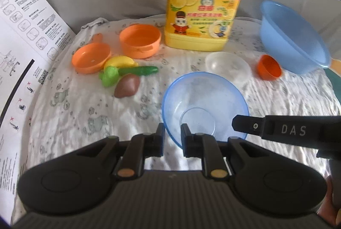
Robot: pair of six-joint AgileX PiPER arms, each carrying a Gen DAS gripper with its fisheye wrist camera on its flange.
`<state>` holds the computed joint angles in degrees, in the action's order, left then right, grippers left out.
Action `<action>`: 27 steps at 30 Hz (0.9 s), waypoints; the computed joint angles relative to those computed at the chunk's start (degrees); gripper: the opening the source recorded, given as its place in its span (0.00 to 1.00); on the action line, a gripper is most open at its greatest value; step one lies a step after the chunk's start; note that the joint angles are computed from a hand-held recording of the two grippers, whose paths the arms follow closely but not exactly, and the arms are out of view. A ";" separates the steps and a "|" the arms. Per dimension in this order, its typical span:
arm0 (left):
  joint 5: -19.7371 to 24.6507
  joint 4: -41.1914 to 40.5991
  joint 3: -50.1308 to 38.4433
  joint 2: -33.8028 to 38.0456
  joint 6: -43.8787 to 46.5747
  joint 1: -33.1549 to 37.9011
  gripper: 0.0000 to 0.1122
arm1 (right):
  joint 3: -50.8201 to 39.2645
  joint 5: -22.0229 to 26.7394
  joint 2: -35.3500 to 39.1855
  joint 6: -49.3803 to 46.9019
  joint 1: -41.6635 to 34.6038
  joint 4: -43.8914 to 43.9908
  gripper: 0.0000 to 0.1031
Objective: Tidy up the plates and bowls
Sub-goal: 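Lift the blue bowl with the right gripper toward the stacked plates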
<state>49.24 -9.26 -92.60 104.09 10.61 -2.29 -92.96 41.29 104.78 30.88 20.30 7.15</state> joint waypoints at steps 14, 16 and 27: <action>-0.57 -1.22 18.65 -17.95 0.50 -4.46 0.13 | 24.46 -3.87 -21.45 7.59 3.04 -6.04 0.10; -0.79 -0.98 21.37 -20.38 0.29 -5.28 0.13 | 26.42 -3.29 -23.44 8.26 3.40 -6.24 0.10; 0.01 -2.55 32.49 -29.41 -0.36 -6.64 0.13 | 35.52 -0.74 -32.77 12.21 7.10 -8.04 0.10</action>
<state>49.25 -11.81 -60.10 74.68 10.25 -8.93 -57.44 40.55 72.01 43.09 27.39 -0.89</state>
